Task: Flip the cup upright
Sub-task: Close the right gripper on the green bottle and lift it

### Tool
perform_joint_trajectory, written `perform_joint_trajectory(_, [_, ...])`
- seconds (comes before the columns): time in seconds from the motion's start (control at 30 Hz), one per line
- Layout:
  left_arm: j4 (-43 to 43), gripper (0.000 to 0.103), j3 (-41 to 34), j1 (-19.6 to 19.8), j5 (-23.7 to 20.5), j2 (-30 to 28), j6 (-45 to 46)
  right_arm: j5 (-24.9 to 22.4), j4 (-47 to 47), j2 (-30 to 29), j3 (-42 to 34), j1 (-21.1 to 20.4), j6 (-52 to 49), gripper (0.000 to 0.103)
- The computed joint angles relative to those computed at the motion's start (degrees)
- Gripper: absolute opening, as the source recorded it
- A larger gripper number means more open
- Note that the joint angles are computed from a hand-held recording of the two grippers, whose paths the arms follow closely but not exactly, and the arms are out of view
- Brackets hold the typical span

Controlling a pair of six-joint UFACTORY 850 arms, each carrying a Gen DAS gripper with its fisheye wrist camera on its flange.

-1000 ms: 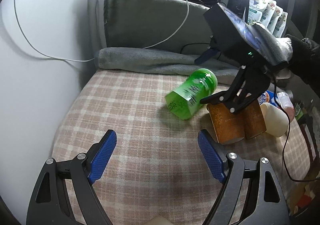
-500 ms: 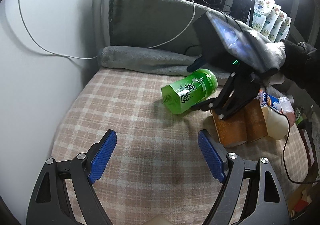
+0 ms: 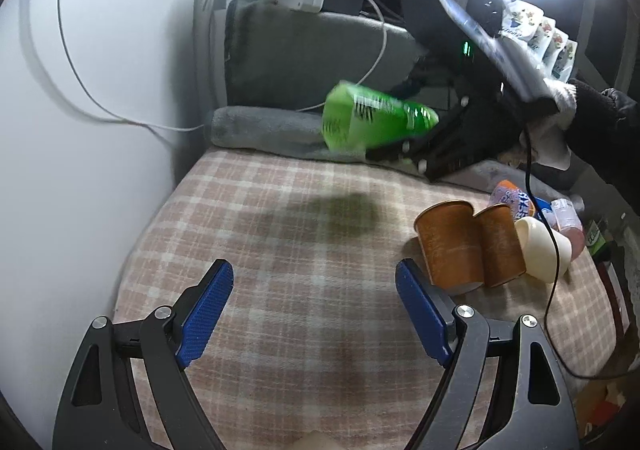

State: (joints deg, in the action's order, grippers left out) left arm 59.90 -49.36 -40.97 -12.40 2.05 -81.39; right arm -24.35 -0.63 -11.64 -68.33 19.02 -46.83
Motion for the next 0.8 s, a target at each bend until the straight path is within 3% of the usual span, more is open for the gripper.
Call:
perform_joint_trajectory(0.33, [9.2, 0.083, 2.3, -3.5, -2.0, 4.6, -8.6, -1.3, 10.2, 14.9, 7.7, -0.4, 2.9, 0.070])
perform_joint_trajectory(0.67, [16.4, 0.083, 5.6, -10.8, -7.8, 9.5, -16.2, -6.7, 15.5, 36.3, 22.0, -3.4, 11.2, 0.070])
perform_joint_trajectory(0.8, [17.7, 0.083, 7.1, -13.1, -8.6, 10.8, -18.2, -9.1, 24.5, 41.6, 27.6, -6.8, 11.6, 0.070])
